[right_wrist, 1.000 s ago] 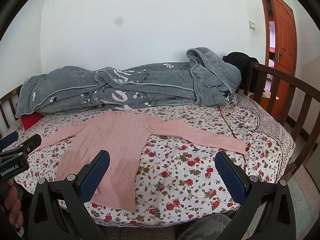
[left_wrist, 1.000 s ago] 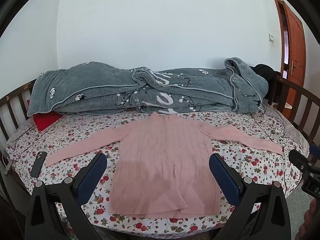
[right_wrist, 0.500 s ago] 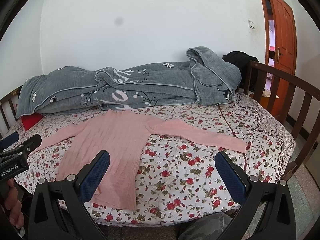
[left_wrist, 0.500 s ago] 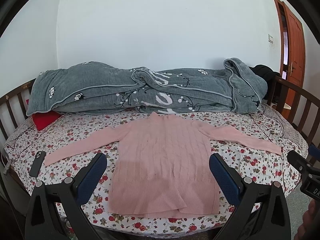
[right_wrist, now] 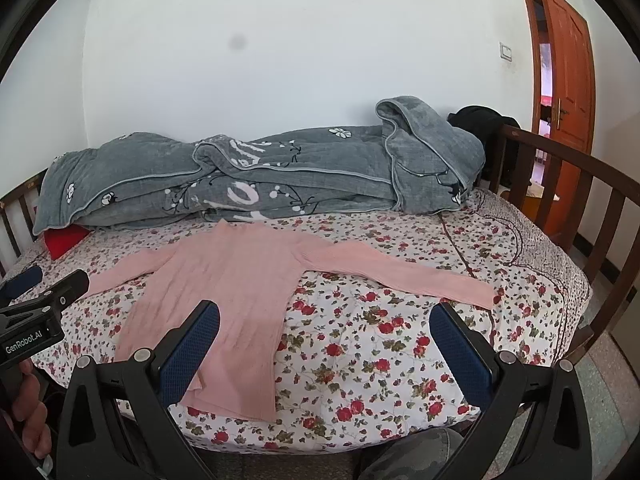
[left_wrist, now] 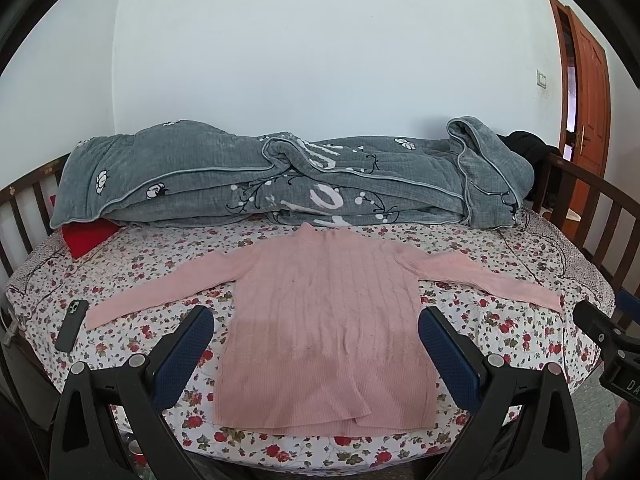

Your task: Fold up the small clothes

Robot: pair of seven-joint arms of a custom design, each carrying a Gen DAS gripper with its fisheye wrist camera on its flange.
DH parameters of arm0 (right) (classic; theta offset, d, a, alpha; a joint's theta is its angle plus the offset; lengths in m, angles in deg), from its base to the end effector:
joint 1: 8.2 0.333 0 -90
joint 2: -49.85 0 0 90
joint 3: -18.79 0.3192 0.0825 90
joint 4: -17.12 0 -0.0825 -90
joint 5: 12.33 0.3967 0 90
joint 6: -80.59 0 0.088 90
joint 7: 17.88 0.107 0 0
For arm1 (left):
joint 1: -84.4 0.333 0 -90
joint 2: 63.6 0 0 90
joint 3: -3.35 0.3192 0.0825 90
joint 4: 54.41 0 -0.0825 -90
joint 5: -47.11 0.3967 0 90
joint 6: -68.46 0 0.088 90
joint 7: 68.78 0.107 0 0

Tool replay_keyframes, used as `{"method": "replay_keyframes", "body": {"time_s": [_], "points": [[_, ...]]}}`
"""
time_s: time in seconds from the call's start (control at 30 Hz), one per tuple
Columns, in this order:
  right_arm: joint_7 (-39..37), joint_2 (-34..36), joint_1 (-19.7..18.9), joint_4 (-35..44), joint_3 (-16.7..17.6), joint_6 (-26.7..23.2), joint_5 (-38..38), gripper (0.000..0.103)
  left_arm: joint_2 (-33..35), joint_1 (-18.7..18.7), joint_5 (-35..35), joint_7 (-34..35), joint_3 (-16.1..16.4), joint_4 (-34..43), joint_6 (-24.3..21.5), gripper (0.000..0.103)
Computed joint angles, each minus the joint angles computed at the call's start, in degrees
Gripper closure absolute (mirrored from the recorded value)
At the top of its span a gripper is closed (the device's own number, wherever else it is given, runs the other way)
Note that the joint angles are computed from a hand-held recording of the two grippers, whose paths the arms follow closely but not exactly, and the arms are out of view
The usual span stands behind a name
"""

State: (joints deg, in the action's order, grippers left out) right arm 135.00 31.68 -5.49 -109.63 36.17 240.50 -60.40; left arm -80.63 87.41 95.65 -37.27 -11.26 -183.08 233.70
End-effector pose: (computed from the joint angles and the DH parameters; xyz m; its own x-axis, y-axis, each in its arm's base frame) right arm 0.4701 0.2262 0.5899 -0.0332 -0.9993 -0.0189 -0.5010 0.0330 -0.8648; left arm 0.4968 -0.1588 0.5734 0.0705 -0.9975 -0.0105 -0.5049 -0.0266 -0.8628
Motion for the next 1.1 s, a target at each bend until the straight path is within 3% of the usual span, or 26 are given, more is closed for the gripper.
{"method": "replay_keyframes", "body": {"time_s": [0.5,0.67,0.77,0.87,0.93,1.0,1.1], "points": [[4.3,2.0,-0.3,1.4,0.7,0.7,-5.5,0.0,2.2,0.5,-0.8,1.3,1.5,1.1,0.8,0.0],[9.4,4.9,0.3,2.4,-0.2,2.5,-10.5,0.0,5.6,0.4,-5.5,4.0,4.4,0.7,3.0,0.0],[9.2,8.1,2.3,3.9,-2.0,2.1,-11.0,0.0,8.5,0.2,-10.0,7.6,6.7,0.8,4.8,0.0],[7.5,11.5,4.7,5.2,-4.3,3.1,-9.6,0.0,11.6,4.2,-1.3,-0.7,5.8,2.4,4.6,0.001],[2.6,14.3,6.8,6.1,-6.3,4.0,-4.6,0.0,13.8,4.6,-0.1,-1.7,7.4,3.1,5.7,0.001],[0.5,16.5,8.5,7.1,-7.7,5.0,-3.0,0.0,16.1,4.4,-3.4,1.3,9.3,3.5,7.0,0.001],[4.7,20.2,10.8,9.7,-9.5,5.0,-8.4,0.001,19.7,4.4,-7.5,5.3,11.5,5.0,7.6,0.004]]}}
